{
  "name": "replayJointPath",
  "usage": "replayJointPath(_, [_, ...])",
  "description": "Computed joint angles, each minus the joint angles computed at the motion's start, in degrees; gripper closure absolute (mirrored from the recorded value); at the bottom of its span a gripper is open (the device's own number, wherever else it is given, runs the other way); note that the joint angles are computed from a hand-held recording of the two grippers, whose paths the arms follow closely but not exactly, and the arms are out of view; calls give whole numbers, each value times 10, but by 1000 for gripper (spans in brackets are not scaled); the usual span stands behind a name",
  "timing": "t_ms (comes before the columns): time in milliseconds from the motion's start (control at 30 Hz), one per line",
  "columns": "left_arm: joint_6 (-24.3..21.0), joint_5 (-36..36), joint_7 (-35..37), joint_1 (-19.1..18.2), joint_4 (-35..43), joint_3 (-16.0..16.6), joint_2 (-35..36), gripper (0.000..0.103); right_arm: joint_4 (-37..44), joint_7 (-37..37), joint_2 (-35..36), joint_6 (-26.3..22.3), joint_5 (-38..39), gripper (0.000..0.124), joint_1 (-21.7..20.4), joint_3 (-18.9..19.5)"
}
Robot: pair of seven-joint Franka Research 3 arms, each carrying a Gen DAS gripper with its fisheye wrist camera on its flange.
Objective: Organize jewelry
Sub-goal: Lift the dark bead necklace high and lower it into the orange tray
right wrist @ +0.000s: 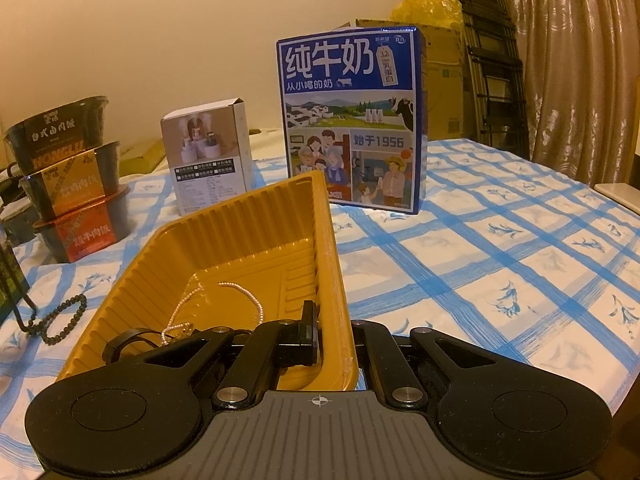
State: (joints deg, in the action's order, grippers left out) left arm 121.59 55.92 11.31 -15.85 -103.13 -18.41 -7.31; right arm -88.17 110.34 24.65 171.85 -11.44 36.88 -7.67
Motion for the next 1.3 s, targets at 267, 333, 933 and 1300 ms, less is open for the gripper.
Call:
replayJointPath(267, [-3,24,22,-5,49,-5,5,97,1,-2,0,1,3,120,0,1])
replayJointPath(333, [0,29,29,-6,62,-5,8,97,1,-2,0,1,4,120,0,1])
replayJointPath(933, [9,87,102,-34,200,1,61,97,2,-2,1,4,3,120,2,-1])
replayJointPath(1300, [85,90,138,-77,302,29,134,97,4,-3,2,7,1,119,6,-4])
